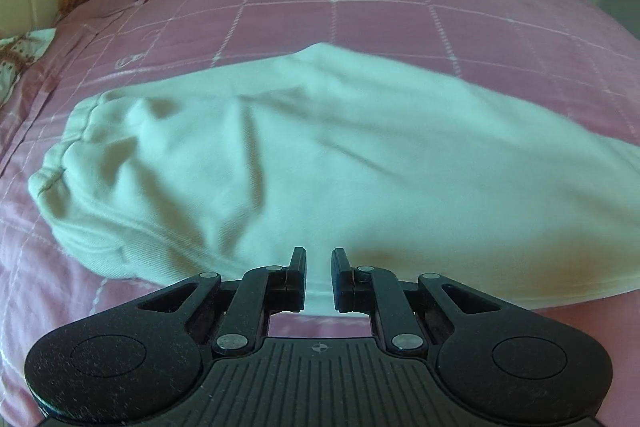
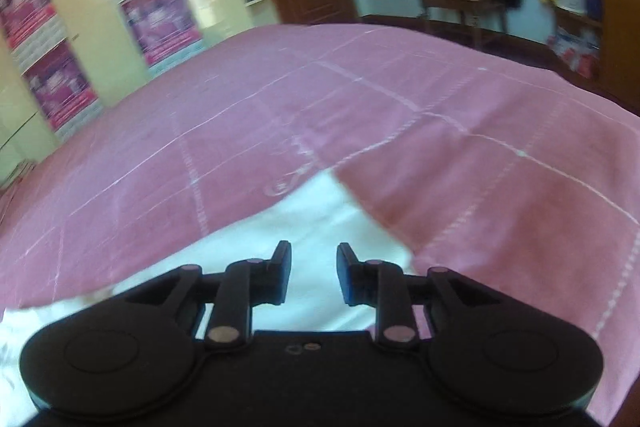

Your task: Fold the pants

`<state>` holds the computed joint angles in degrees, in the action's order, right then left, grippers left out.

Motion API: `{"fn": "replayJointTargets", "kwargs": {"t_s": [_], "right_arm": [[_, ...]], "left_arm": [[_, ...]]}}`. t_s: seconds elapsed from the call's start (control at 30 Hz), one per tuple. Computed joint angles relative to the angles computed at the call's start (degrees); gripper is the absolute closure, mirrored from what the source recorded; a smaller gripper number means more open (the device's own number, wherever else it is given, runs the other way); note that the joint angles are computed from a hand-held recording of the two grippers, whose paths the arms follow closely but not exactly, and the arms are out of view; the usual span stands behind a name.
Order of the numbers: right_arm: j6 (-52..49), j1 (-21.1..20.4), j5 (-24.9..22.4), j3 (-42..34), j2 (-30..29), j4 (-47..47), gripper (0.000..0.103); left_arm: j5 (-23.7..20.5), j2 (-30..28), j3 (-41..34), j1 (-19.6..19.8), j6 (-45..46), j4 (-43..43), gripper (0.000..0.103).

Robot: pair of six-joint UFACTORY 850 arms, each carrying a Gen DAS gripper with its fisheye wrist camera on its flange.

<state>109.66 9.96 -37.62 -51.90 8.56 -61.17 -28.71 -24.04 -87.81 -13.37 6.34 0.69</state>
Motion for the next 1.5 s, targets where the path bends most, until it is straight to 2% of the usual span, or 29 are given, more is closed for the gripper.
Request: {"fn": "replayJointTargets", "kwargs": {"t_s": [0.13,0.27,0.33,0.37,0.43,0.47,0.53,0.57,0.6,0.63,0.67,0.7,0.83,0.9,0.93,0.97,1.03,1.1,1.13,1.2,1.27,1.37,1.5], "right_arm": [[-16.62,0.28,9.96,-6.92,-7.35,7.54,0.078],[-29.98,0.93,14.3,-13.21,-13.62,15.8,0.079],[-35.32,0.98,15.39,-15.01,-15.28,18.6,0.08],[-38.19,0.85,14.92,-15.87,-16.18,19.97,0.079],[-44.06,0.67,9.96,-18.07,-18.98,22.55,0.081],[-43.71,0.38,7.69,-17.85,-19.9,20.75,0.084],[-37.75,-1.04,8.33,-15.26,-18.81,15.26,0.092],[-36.24,-1.84,8.44,-14.77,-18.31,15.49,0.103],[-35.75,-2.58,8.73,-14.52,-17.79,16.78,0.103],[-34.15,-2.9,9.49,-14.09,-17.06,16.35,0.099],[-31.49,-2.55,9.89,-13.61,-16.39,13.52,0.087],[-30.47,-2.0,10.25,-13.47,-16.06,11.14,0.084],[-32.81,-0.89,12.71,-14.58,-17.11,8.59,0.085],[-36.53,-1.02,9.86,-16.3,-19.6,10.68,0.085],[-37.31,-1.61,10.18,-15.89,-19.92,11.56,0.085],[-35.72,-2.42,12.42,-14.68,-19.3,10.74,0.086],[-33.37,-2.57,11.31,-15.25,-18.95,9.86,0.086],[-27.61,-2.52,11.12,-15.11,-17.88,3.84,0.083],[-28.33,-2.86,11.64,-15.59,-18.11,3.87,0.082],[-35.96,-3.36,11.51,-17.17,-19.42,8.94,0.084],[-39.55,-3.37,7.81,-18.28,-21.34,11.15,0.084],[-31.68,-4.84,10.31,-14.87,-20.27,5.79,0.086],[-33.63,-4.69,8.74,-16.05,-20.79,7.7,0.086]], "left_arm": [[-3.3,-2.71,-4.5,-4.22,6.06,-7.72,0.092],[-5.51,-6.02,-7.98,-9.2,8.41,-9.69,0.092],[-6.79,-8.07,-9.75,-11.06,7.57,-7.77,0.092],[-5.56,-8.52,-9.46,-11.98,4.7,-4.19,0.092],[-3.41,-8.29,-8.34,-12.67,0.9,-1.01,0.092],[-3.57,-8.24,-8.39,-12.59,0.61,-1.33,0.092],[-3.85,-7.9,-8.33,-12.29,1.62,-2.34,0.092],[-3.88,-7.66,-8.32,-12.4,0.64,-1.41,0.092],[-3.63,-7.67,-8.52,-12.78,-0.73,0.15,0.092],[-3.12,-7.79,-8.79,-13.21,-1.16,0.92,0.091],[-2.75,-7.82,-8.93,-13.64,-1.03,1.0,0.091],[-2.79,-8.36,-9.83,-14.14,-0.04,0.11,0.091],[-4.46,-12.14,-14.41,-16.17,-2.51,3.34,0.091],[-4.0,-13.18,-15.47,-16.5,-5.34,5.33,0.091],[-4.89,-13.72,-16.51,-16.54,-6.54,5.54,0.091],[-5.71,-14.19,-17.52,-16.61,-7.51,5.72,0.091],[-6.06,-15.17,-19.22,-16.84,-8.87,6.41,0.091],[-6.73,-16.77,-21.45,-17.35,-10.51,8.27,0.091],[-6.91,-17.39,-22.22,-17.61,-11.54,9.36,0.091],[-6.94,-18.61,-23.49,-18.27,-14.13,12.38,0.091],[-5.9,-18.85,-23.45,-18.55,-14.82,14.12,0.091],[-5.29,-19.58,-24.25,-18.25,-13.78,13.49,0.091],[-6.91,-20.69,-26.26,-18.16,-13.6,12.56,0.091]]}}
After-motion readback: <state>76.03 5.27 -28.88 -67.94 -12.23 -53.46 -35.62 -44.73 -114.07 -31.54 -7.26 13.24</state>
